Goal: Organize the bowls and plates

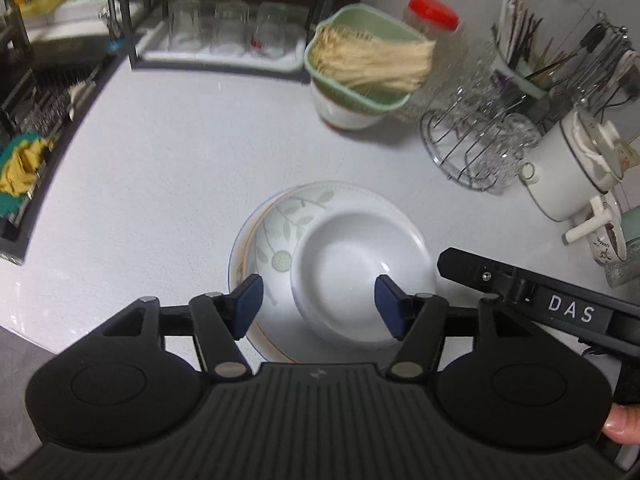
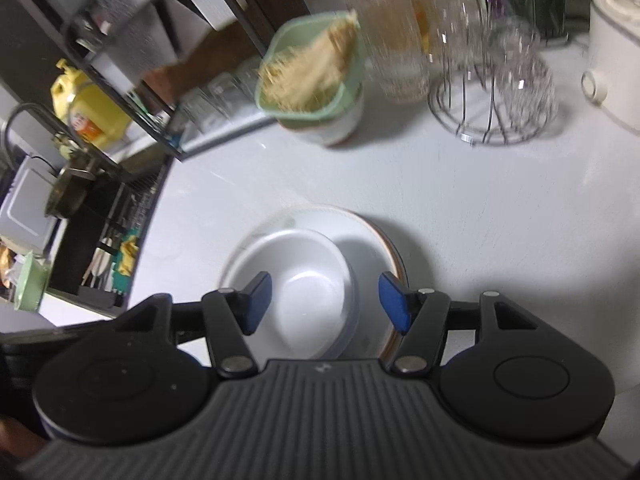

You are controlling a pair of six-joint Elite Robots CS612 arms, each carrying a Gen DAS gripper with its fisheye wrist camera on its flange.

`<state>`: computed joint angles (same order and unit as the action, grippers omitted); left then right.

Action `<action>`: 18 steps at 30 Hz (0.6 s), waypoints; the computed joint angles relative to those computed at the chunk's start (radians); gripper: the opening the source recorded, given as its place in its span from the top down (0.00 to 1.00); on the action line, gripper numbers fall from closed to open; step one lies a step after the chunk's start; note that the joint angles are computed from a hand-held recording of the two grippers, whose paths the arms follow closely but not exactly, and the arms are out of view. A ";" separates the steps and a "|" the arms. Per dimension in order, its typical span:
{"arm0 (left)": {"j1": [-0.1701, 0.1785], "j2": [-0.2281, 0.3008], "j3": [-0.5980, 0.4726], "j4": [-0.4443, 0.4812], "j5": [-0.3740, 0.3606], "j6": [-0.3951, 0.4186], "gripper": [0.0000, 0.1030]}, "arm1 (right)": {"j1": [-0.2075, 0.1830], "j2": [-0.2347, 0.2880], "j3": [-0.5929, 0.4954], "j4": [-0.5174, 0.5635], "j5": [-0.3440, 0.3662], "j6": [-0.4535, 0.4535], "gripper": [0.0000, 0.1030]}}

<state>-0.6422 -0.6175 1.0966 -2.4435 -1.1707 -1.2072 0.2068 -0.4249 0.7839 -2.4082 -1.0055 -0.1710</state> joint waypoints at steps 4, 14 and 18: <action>-0.029 -0.035 0.017 0.015 0.072 0.009 0.27 | -0.015 -0.058 0.090 -0.107 0.030 -0.006 0.36; -0.136 -0.097 0.035 0.101 0.257 0.041 0.03 | -0.067 -0.201 0.363 -0.486 0.040 0.008 0.10; -0.177 -0.117 0.054 0.140 0.308 -0.034 0.03 | -0.092 -0.252 0.461 -0.570 0.050 0.009 0.10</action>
<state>-0.8187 -0.7350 1.1509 -2.3036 -0.8622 -1.2411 0.1145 -0.6767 1.2453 -2.9778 -0.9558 -0.1623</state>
